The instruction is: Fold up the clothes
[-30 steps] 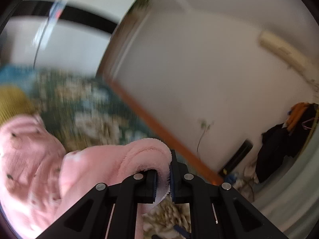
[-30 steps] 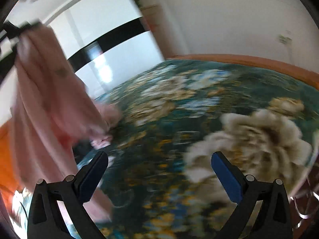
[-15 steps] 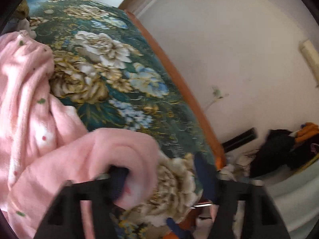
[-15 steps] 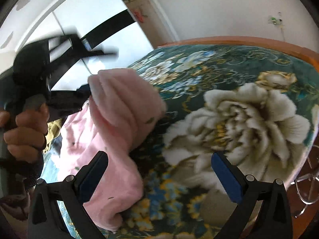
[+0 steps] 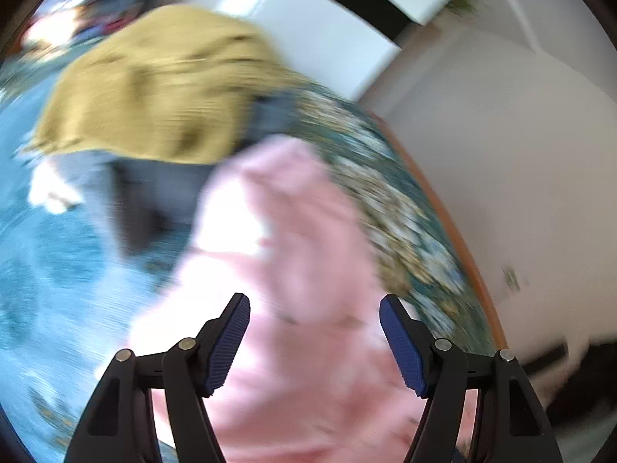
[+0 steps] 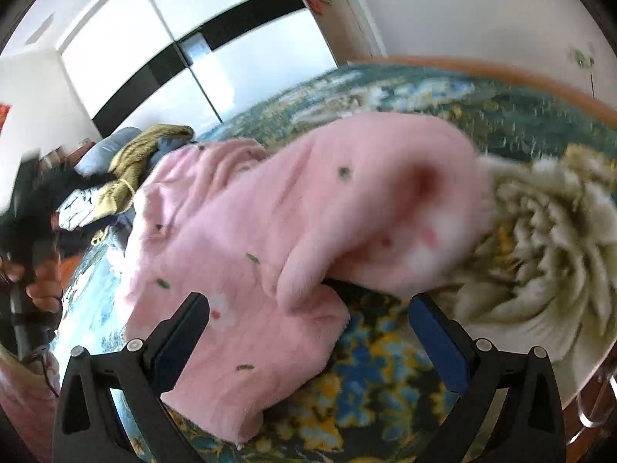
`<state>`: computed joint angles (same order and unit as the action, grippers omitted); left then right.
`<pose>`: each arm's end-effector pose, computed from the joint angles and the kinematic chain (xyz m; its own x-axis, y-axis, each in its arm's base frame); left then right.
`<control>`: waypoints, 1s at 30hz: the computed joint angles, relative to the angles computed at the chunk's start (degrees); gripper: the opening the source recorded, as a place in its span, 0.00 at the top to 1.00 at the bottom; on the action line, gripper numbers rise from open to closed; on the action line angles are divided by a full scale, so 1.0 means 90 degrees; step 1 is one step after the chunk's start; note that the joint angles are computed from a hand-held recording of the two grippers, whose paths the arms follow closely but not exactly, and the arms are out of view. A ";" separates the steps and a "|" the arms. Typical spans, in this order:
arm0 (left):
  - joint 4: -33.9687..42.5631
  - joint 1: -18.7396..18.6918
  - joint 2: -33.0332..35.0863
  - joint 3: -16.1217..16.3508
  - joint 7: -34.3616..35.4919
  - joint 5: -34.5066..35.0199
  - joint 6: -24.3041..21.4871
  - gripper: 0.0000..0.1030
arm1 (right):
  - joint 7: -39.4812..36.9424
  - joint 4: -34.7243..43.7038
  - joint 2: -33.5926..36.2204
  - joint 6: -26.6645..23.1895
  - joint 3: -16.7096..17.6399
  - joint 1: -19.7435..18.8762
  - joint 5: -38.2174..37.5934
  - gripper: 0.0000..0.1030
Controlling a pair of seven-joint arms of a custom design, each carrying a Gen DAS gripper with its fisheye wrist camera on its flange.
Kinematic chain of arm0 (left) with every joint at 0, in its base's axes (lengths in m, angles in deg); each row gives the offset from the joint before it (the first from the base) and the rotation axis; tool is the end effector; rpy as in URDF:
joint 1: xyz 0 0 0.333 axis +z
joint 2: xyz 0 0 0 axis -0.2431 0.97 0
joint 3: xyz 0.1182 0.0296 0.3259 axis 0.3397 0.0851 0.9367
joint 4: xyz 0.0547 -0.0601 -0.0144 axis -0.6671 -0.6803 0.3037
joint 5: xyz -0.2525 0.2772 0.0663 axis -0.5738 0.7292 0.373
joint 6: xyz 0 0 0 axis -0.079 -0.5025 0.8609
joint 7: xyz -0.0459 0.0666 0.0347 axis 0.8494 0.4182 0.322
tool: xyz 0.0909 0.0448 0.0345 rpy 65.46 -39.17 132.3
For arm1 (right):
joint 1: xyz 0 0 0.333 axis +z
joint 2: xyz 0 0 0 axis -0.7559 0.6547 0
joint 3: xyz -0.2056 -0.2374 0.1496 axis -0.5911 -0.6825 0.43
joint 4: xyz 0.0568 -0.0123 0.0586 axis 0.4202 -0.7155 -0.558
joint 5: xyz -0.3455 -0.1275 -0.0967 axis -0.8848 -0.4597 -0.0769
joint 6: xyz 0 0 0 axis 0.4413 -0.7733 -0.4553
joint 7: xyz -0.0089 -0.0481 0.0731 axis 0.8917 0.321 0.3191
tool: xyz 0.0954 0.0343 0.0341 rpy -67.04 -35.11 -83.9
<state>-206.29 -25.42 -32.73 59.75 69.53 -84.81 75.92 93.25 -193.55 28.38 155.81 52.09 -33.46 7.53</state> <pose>0.5055 -0.0748 0.5779 0.1309 -0.8233 0.5523 -0.7110 -0.4662 -0.5265 0.3184 0.1745 0.5371 0.0125 -0.9096 -0.4152 -0.7023 0.2876 -0.6512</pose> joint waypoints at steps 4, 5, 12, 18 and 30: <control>0.0282 0.0227 0.0551 0.0171 0.0345 -0.0301 -0.0154 0.26 | -0.0007 0.0093 0.0396 0.0122 -0.0350 0.0436 0.0359 0.00; 0.0379 0.0259 0.0678 0.0184 0.0558 -0.0628 -0.0275 0.26 | -0.0050 0.0108 0.0458 0.0175 -0.0445 0.0555 0.0449 0.00; 0.0774 0.0525 0.1041 -0.0151 0.2169 -0.2659 -0.0719 0.27 | -0.0276 0.0339 0.0824 0.0379 -0.0561 0.0701 0.0754 0.00; 0.0817 0.0744 0.0971 -0.0547 0.1867 -0.2050 -0.0601 0.69 | -0.0860 0.0476 0.1028 0.0412 -0.1281 0.1541 0.1342 0.00; -0.0975 0.0302 -0.1884 0.0190 0.3828 -0.3820 -0.0264 0.91 | -0.1623 0.0556 0.0432 -0.0024 -0.1392 0.1208 0.2235 0.82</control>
